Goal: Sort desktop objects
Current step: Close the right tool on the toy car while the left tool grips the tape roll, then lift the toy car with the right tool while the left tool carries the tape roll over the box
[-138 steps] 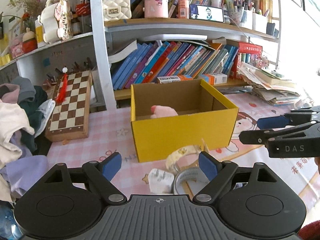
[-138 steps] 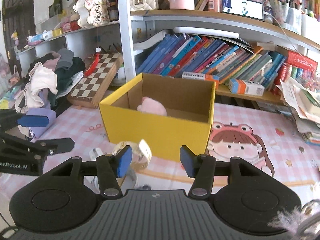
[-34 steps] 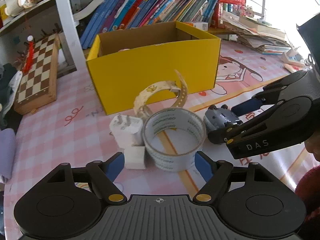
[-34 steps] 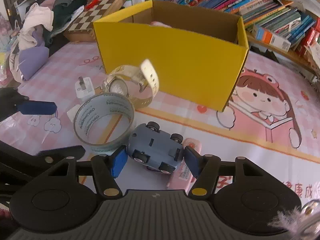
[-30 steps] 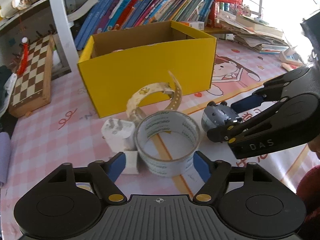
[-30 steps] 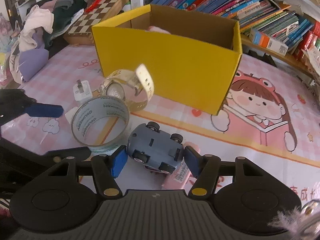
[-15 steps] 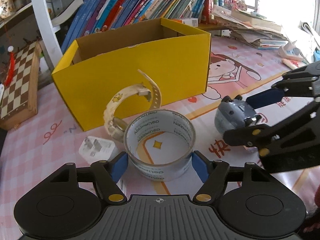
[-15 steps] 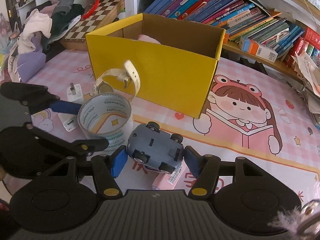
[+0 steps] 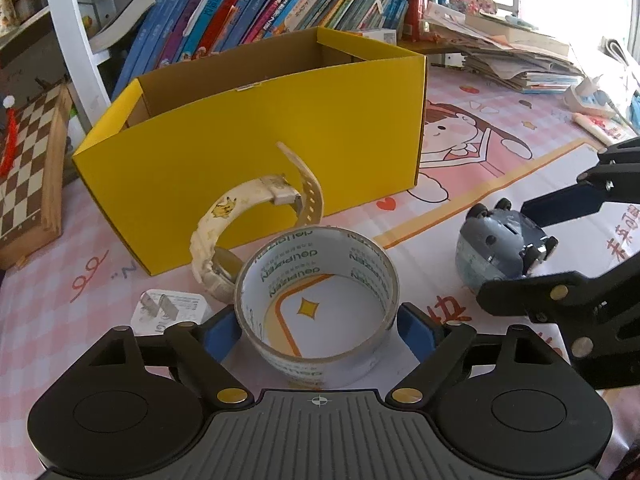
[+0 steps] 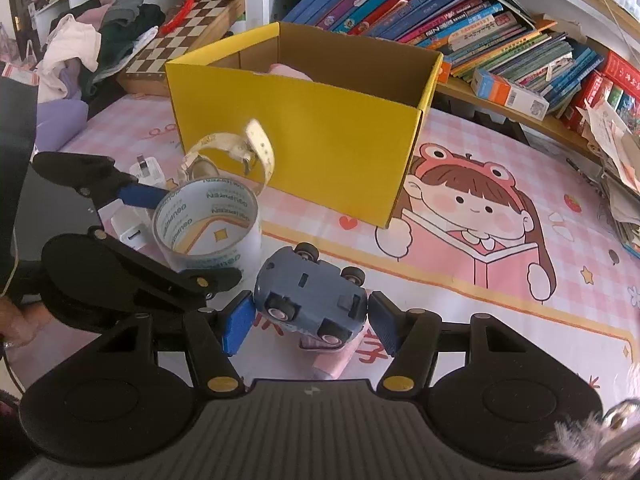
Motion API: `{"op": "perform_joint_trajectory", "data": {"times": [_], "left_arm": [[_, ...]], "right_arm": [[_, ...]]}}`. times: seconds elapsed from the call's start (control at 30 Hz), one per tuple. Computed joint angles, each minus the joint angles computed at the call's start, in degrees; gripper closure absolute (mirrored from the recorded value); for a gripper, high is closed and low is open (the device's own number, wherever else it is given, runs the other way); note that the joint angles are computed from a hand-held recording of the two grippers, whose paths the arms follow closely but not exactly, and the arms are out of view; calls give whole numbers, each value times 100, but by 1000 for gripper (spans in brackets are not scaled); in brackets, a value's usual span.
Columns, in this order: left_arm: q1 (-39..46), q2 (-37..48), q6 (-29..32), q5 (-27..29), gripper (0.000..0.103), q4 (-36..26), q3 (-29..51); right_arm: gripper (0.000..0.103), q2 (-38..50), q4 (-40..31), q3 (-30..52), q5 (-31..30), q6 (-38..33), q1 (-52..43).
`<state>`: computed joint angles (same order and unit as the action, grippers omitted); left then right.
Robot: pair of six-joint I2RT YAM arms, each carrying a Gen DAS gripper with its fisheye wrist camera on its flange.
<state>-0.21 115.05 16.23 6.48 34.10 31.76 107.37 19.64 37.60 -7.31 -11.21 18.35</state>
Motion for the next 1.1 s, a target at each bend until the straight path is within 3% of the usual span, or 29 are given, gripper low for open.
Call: {"op": "perform_joint_trajectory", "data": {"times": [0.43, 1.1], "left_arm": [[229, 10, -9, 383, 18, -93, 57], [1413, -1994, 362, 1425, 18, -471, -1238]], "right_arm": [[43, -135, 88, -180, 170, 210, 72], [43, -694, 177, -687, 606, 815, 850]]}}
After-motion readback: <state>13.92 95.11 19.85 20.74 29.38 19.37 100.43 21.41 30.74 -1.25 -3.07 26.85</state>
